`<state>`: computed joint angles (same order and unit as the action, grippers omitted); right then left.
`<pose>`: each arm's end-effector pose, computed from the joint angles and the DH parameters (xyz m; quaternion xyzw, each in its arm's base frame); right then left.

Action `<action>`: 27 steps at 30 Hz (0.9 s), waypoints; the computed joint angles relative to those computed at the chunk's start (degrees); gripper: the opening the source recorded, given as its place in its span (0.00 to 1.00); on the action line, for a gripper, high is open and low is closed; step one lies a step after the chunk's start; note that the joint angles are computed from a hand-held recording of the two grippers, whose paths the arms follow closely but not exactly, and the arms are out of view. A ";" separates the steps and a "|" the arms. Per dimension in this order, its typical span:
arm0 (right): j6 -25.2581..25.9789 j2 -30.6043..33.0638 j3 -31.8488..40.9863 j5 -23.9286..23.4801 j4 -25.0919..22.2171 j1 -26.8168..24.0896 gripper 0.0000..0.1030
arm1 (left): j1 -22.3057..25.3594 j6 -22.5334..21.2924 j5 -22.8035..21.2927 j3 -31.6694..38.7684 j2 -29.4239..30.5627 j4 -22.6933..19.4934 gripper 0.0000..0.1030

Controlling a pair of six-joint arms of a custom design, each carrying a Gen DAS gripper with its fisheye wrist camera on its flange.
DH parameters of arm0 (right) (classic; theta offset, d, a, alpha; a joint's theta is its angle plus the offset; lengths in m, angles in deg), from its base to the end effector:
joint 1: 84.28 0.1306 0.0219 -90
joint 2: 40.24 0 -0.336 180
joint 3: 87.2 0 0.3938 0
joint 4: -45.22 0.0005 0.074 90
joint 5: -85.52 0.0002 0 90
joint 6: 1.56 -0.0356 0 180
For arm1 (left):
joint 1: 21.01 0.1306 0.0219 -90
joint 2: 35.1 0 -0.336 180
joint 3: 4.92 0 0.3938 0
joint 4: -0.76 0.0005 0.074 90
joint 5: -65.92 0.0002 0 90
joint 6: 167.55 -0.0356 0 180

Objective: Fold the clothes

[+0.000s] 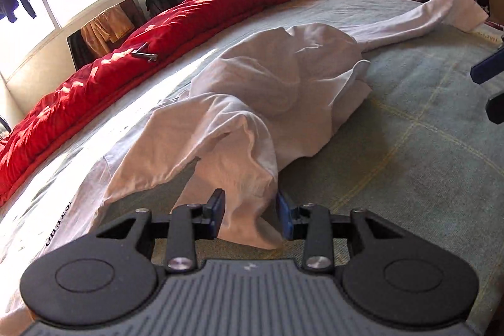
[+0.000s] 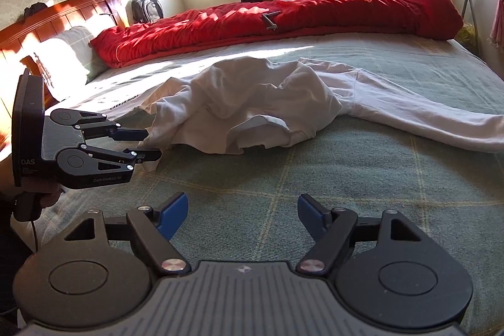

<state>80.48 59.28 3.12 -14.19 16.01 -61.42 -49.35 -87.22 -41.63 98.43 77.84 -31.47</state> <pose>0.5061 0.2193 0.3311 -0.1528 0.8848 0.1887 0.3978 0.5518 -0.2860 0.3023 0.2349 0.8733 0.0720 0.4206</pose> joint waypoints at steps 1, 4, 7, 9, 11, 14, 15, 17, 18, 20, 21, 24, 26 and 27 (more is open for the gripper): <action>0.19 0.04 0.02 0.12 0.00 -0.03 0.78 | 0.33 1.33 0.31 0.70 0.23 -1.00 0.12; 0.45 0.75 0.56 -0.07 0.16 -0.39 0.78 | 1.56 4.42 2.00 0.21 -1.09 -0.20 0.06; 0.31 1.58 1.10 -0.53 0.33 -0.70 0.78 | 3.14 6.04 1.90 0.37 -2.11 0.13 0.06; 0.25 2.22 1.55 -0.62 0.25 -0.74 0.78 | 4.70 8.60 1.49 1.12 -2.11 0.02 0.06; 0.22 2.88 2.06 -0.74 0.04 -0.76 0.78 | 6.54 11.16 0.59 2.45 -1.26 -0.26 0.06; 0.57 3.54 2.62 -0.69 -0.52 -0.61 0.78 | 8.82 13.95 0.51 4.81 0.87 -1.32 0.06; 0.63 3.73 2.81 -0.53 -0.71 -0.59 0.78 | 9.35 14.31 0.35 5.56 1.70 -1.47 0.06; 0.72 4.08 3.18 -0.21 -1.06 -0.60 0.78 | 10.12 14.19 -0.47 7.52 4.01 -1.92 0.06; 0.74 4.25 3.35 -0.07 -1.22 -0.63 0.78 | 10.49 14.29 -0.39 8.56 5.10 -2.10 0.06; 0.82 4.64 3.72 0.22 -1.60 -0.73 0.78 | 11.27 14.65 0.35 10.68 7.20 -2.45 0.08; 0.87 4.86 3.93 0.37 -1.82 -0.79 0.78 | 11.59 14.93 0.73 11.94 8.28 -3.03 0.09; 0.67 5.58 4.52 0.78 -2.37 -1.00 0.78 | 12.33 15.81 2.20 13.94 10.55 -3.30 0.12; 0.79 6.19 5.08 0.82 -2.66 -1.12 0.78 | 12.49 15.65 3.24 13.35 10.49 -2.72 0.13; 0.92 6.45 5.31 0.70 -2.76 -1.13 0.78 | 12.46 15.30 3.37 12.38 9.95 -2.05 0.13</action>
